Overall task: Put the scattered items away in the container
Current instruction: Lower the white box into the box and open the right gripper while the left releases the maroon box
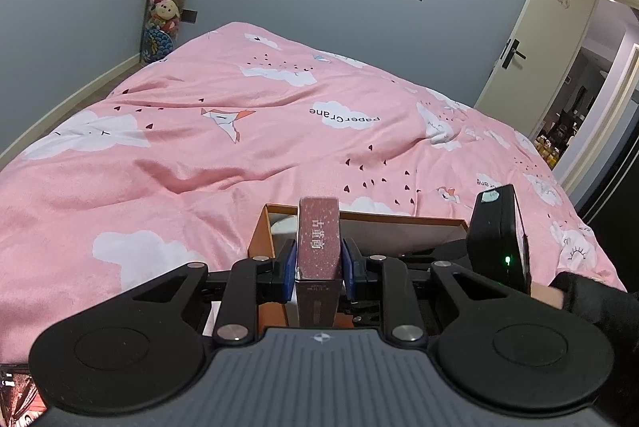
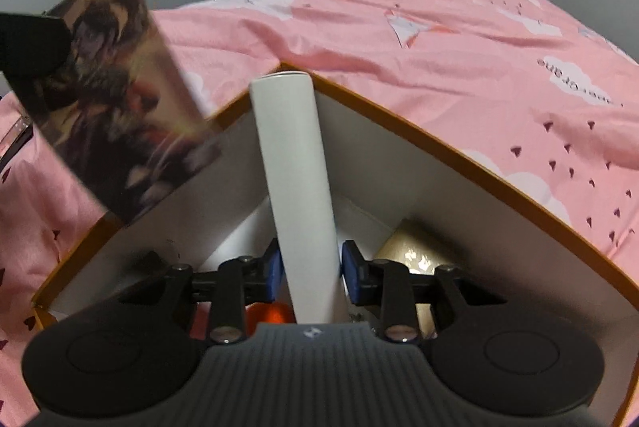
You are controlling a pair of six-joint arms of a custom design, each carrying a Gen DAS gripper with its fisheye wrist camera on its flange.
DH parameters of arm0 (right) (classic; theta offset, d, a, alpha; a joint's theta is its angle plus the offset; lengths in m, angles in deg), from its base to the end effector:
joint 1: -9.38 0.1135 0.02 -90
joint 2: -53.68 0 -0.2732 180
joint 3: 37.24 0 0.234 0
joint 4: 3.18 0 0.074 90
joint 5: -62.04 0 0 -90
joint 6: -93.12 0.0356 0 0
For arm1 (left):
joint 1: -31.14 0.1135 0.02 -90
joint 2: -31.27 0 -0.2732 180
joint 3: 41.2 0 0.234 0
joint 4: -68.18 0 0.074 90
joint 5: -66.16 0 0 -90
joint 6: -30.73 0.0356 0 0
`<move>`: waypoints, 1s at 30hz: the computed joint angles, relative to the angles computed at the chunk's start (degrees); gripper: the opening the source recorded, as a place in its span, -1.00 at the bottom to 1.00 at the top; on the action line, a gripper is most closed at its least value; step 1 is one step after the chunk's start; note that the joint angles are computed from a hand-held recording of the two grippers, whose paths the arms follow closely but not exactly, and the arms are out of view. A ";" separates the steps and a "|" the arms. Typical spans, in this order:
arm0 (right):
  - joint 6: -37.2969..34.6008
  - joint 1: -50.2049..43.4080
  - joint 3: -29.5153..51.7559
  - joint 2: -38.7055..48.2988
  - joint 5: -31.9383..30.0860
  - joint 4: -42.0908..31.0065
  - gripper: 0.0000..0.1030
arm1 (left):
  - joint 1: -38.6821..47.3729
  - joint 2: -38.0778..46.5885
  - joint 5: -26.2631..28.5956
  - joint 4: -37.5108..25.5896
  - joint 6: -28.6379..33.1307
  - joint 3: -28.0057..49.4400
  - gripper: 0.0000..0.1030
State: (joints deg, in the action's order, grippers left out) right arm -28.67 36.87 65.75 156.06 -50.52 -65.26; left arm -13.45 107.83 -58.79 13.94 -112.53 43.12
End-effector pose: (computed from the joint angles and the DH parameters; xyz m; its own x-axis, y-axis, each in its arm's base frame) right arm 0.3162 0.1800 0.2889 -0.3523 -0.7317 -0.5835 -0.9111 0.4108 0.0349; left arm 0.1991 -0.1676 0.3360 -0.5449 -0.3852 -0.7448 -0.2377 0.9228 -0.3033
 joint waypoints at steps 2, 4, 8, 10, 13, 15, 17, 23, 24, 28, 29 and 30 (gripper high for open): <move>0.10 -0.20 2.21 0.82 0.52 -2.89 -0.35 | 0.05 -0.01 0.15 0.17 -0.06 -0.05 -0.49; -0.41 -0.48 2.47 1.01 -0.09 -3.66 -0.34 | 0.18 0.18 0.33 0.38 -0.10 -0.07 -0.49; -0.05 -1.09 0.92 0.14 -1.03 -2.30 -0.32 | 0.21 0.75 0.42 1.16 0.29 -0.15 -0.50; 0.25 -1.45 1.11 -0.03 -1.62 -2.30 -0.32 | 0.22 1.31 0.34 1.57 0.82 0.01 -0.50; 0.64 -2.15 0.95 -0.68 -2.64 -2.50 -0.34 | 0.06 2.93 -0.23 2.26 2.12 0.58 -0.50; 0.23 -2.34 0.02 -1.09 -3.05 -1.82 -0.37 | 0.12 4.30 -0.47 2.58 2.63 1.16 -0.50; -0.18 -2.41 -1.57 -1.69 -2.95 -0.40 -0.37 | 0.55 5.51 -0.21 3.02 2.75 1.42 -0.50; 1.06 -2.25 -2.38 -0.45 -2.24 0.44 -0.33 | 1.63 7.06 1.02 3.71 1.98 1.13 -0.50; 0.96 -1.91 -1.50 -0.07 -1.43 -0.65 -0.34 | 1.62 7.37 0.84 3.37 1.87 1.39 -0.50; -2.71 -1.72 1.38 -0.49 0.22 -5.56 -0.42 | 1.28 8.07 0.15 2.55 2.36 2.17 -0.50; -3.42 -2.09 2.68 -0.24 -0.16 -7.18 -0.42 | 1.26 8.14 0.22 2.79 2.62 2.14 -0.50; -3.65 -2.39 4.18 0.22 -0.33 -8.92 -0.42 | 1.35 8.30 0.35 3.02 2.84 2.11 -0.50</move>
